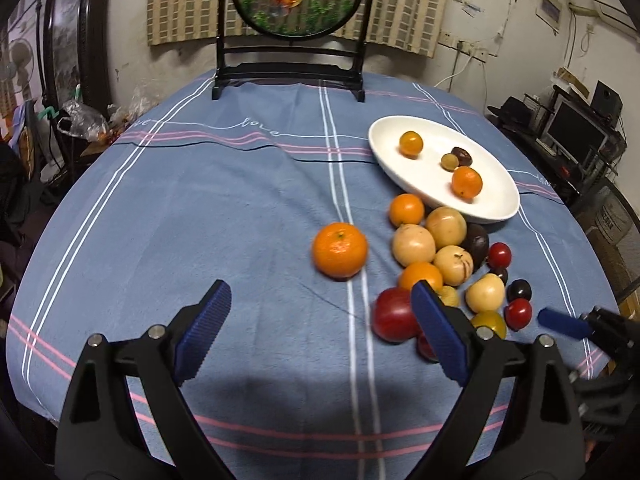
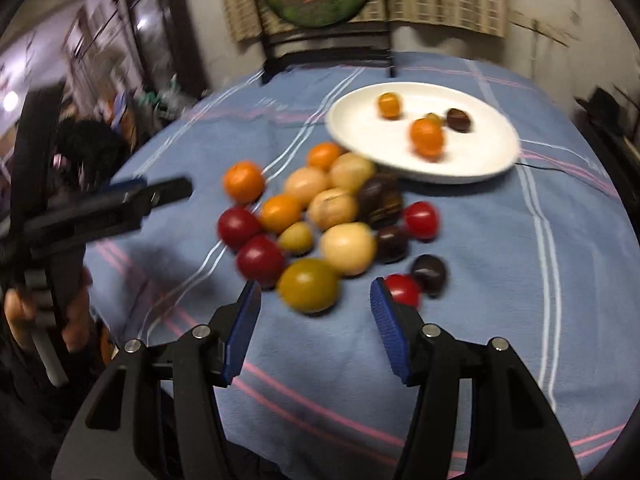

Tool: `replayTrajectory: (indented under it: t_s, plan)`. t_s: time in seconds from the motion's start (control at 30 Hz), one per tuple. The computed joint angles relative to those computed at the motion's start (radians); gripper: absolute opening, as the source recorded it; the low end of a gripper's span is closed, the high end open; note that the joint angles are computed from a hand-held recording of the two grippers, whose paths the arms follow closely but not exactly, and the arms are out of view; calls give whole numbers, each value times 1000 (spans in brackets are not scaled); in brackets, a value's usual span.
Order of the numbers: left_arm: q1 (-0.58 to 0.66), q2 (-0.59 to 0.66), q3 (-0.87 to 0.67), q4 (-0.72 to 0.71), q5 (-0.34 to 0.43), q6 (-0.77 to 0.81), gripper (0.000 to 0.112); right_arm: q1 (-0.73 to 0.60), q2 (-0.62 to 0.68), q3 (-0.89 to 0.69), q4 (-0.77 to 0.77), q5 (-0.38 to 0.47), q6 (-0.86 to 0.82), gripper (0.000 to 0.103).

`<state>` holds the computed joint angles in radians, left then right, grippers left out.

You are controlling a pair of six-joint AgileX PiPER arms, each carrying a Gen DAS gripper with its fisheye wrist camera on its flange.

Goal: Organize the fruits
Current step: 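Move both open tools back toward the fruit pile, then grasp a dark red plum with the left tool while the right tool grasps a yellow-green lime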

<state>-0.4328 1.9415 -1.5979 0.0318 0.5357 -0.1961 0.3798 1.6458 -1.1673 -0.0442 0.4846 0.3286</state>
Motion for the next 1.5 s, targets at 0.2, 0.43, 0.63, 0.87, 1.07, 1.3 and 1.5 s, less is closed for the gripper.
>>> replayTrajectory:
  t_s: [0.2,0.43,0.63,0.87,1.07,1.3,1.5]
  plan:
    - [27,-15,26,-1,-17,5,93,5,57,-42,-53,25,46,58]
    - [45,7,23,-73,4,100,93,-10,133,-81,0,15,-17,55]
    - [8,32,12,-48,34,119,93,-44,123,-45,126,-32,-109,43]
    - [-66,122,-69,61,96,89,93,-68,-21,64,175,-60,-153,44]
    - [-100,177,-149,85,127,97,87,-94,-35,90,260,-63,-228,44]
    - [-76,244,-249,-145,166,285,42,-107,-56,107,273,-71,-237,44]
    - [-67,160,-121,-196,115,321,42,-113,-48,100,287,-77,-252,44]
